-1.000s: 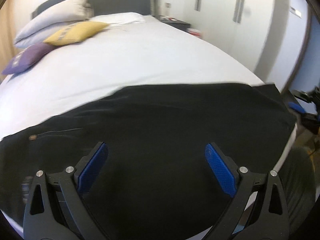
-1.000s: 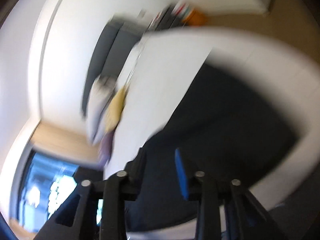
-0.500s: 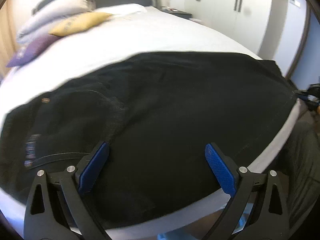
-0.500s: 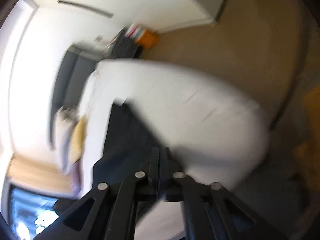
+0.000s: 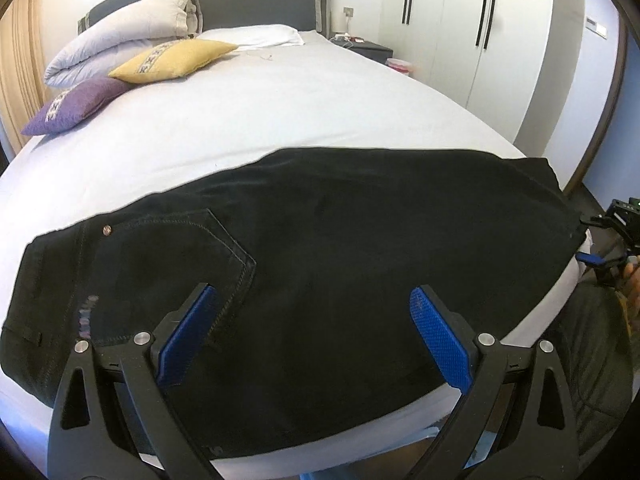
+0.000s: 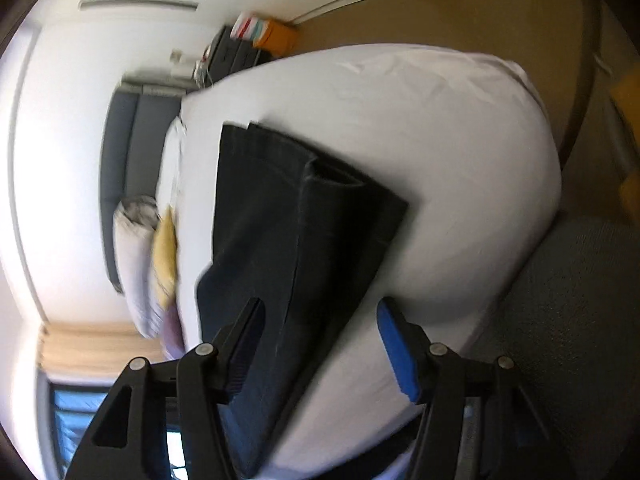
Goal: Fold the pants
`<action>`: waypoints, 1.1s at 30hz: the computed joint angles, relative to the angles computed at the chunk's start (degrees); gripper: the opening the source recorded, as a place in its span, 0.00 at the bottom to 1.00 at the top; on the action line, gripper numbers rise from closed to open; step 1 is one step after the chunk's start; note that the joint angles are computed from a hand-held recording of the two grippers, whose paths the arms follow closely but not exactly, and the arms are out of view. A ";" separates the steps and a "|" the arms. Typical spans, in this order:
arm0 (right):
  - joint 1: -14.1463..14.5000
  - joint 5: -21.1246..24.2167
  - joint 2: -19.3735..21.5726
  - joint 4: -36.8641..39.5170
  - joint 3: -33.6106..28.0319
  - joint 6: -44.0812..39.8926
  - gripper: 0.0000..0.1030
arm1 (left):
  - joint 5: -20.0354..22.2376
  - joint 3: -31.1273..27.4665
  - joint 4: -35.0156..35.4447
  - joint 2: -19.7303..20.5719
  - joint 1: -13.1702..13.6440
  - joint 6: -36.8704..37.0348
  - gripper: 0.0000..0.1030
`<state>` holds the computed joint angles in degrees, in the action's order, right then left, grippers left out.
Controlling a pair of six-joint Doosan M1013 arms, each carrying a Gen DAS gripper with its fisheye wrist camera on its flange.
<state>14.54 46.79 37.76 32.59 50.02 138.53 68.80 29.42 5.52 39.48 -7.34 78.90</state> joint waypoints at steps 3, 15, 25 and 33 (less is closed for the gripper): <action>-0.24 -5.88 -0.83 5.31 3.25 -0.59 0.61 | 0.04 0.80 -1.15 -0.24 0.18 -0.47 0.96; -0.66 -20.46 -1.33 20.09 7.28 -9.55 0.61 | 0.15 0.47 -4.50 -0.08 0.06 2.55 0.96; -0.41 -22.22 1.18 22.65 4.29 -10.58 0.13 | 1.12 -0.66 -8.23 0.19 -0.33 3.56 0.96; 1.29 -14.22 3.86 -4.60 -6.73 2.48 0.08 | 1.77 -2.31 -10.42 0.82 -0.33 1.70 0.96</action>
